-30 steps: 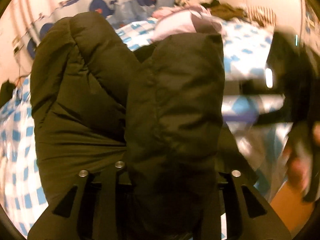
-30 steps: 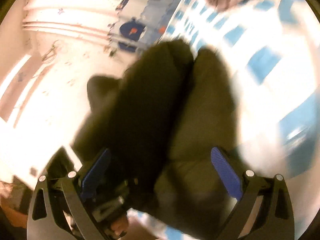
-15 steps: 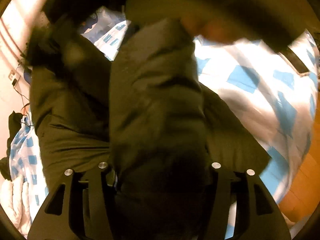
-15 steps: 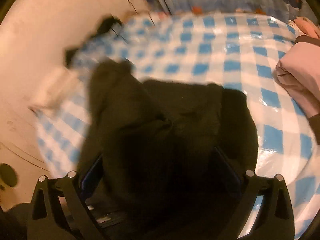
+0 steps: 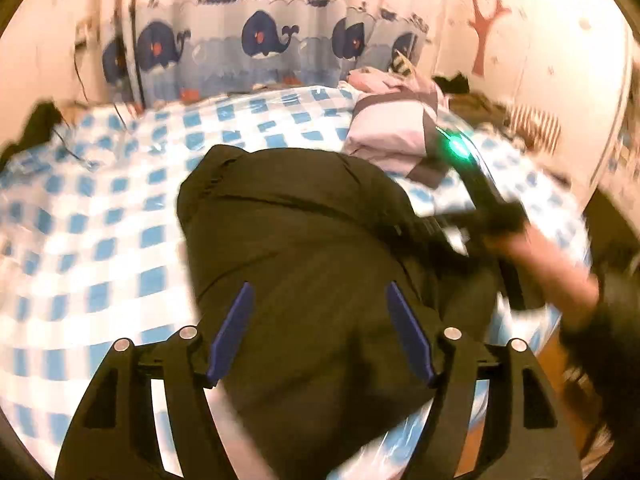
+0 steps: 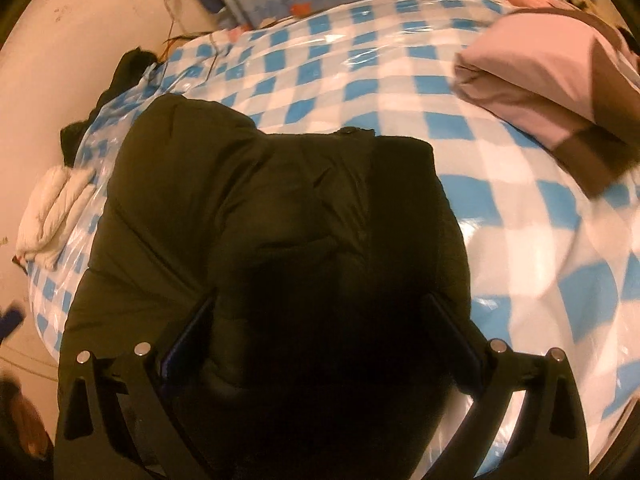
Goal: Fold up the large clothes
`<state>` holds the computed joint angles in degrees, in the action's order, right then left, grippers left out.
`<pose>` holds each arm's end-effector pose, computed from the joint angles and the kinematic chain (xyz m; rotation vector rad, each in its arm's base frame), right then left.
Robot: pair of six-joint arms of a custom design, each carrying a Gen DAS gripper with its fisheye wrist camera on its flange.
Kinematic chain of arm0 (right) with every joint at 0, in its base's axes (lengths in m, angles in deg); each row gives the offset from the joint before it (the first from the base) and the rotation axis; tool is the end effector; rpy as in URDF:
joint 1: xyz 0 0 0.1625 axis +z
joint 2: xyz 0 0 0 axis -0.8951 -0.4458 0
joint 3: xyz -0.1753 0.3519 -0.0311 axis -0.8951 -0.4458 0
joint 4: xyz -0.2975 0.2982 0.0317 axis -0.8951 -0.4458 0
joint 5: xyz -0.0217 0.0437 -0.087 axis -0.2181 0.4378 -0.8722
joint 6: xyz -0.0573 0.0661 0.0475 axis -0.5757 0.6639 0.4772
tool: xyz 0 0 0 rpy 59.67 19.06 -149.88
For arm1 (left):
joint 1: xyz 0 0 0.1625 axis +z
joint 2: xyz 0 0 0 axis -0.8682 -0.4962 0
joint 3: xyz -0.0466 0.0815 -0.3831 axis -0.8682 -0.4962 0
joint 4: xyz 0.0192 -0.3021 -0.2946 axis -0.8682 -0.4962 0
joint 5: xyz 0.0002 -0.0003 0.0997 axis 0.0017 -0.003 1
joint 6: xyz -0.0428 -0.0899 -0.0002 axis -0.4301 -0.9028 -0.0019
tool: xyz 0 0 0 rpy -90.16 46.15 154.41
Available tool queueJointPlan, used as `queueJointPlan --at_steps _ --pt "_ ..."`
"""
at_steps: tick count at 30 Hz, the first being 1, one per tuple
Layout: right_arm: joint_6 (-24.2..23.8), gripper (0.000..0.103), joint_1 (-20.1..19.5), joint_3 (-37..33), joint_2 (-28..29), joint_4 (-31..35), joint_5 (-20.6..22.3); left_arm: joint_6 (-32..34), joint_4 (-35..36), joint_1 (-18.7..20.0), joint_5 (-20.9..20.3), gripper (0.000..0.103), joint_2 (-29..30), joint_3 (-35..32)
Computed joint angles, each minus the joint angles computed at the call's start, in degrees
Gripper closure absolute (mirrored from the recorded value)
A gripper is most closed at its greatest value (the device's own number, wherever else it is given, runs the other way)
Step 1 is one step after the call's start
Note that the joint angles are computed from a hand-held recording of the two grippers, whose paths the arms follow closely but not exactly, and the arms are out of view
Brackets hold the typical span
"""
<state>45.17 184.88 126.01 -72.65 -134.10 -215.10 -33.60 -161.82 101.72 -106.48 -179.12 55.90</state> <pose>0.3254 -0.4194 0.1981 -0.1696 -2.4396 0.9232 -0.2121 -0.4070 0.4160 1.4119 2.5069 -0.5086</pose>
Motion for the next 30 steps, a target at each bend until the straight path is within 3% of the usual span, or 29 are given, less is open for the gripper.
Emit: queueJointPlan --at_steps 4,7,10,13,15,18,21,23,27,30 --pt "2.77 0.007 -0.27 4.57 -2.05 -4.32 0.30 -0.43 -1.58 3.35 -1.74 0.037 7.91 1.06" --pt "2.23 0.007 -2.57 7.83 -1.94 -9.95 3.25 2.84 -5.09 5.07 0.29 0.036 8.45 5.65" --pt "0.89 0.007 -5.21 9.66 -0.86 -14.30 6.47 3.16 -4.43 7.92 -0.67 0.036 10.11 4.70" --pt "3.77 0.007 -3.86 7.71 -2.43 -7.15 5.60 1.74 -0.31 7.36 -0.36 0.036 9.76 2.51" --pt "4.76 0.007 -1.00 7.16 -3.46 -4.92 2.77 0.96 1.46 7.72 -2.55 0.036 7.02 0.92" --pt "6.30 0.007 1.74 7.34 -4.98 -1.48 0.87 -0.19 2.15 11.48 -5.31 0.036 4.83 -2.79" --pt "6.77 0.007 0.19 8.17 -4.91 -0.83 2.77 -4.47 2.87 17.94 -6.80 0.033 9.02 -7.52" --pt "6.57 0.007 -1.05 9.09 -4.30 -3.24 4.06 -8.16 6.11 23.93 -13.62 0.032 13.42 -11.26" --pt "7.21 0.007 -1.83 9.61 -1.81 -7.34 4.15 -8.96 7.59 29.23 -24.51 0.025 16.48 -11.74" --pt "7.58 0.006 -1.77 9.29 -0.09 -9.89 3.89 -7.76 6.13 29.02 -26.55 0.024 15.75 -10.36"
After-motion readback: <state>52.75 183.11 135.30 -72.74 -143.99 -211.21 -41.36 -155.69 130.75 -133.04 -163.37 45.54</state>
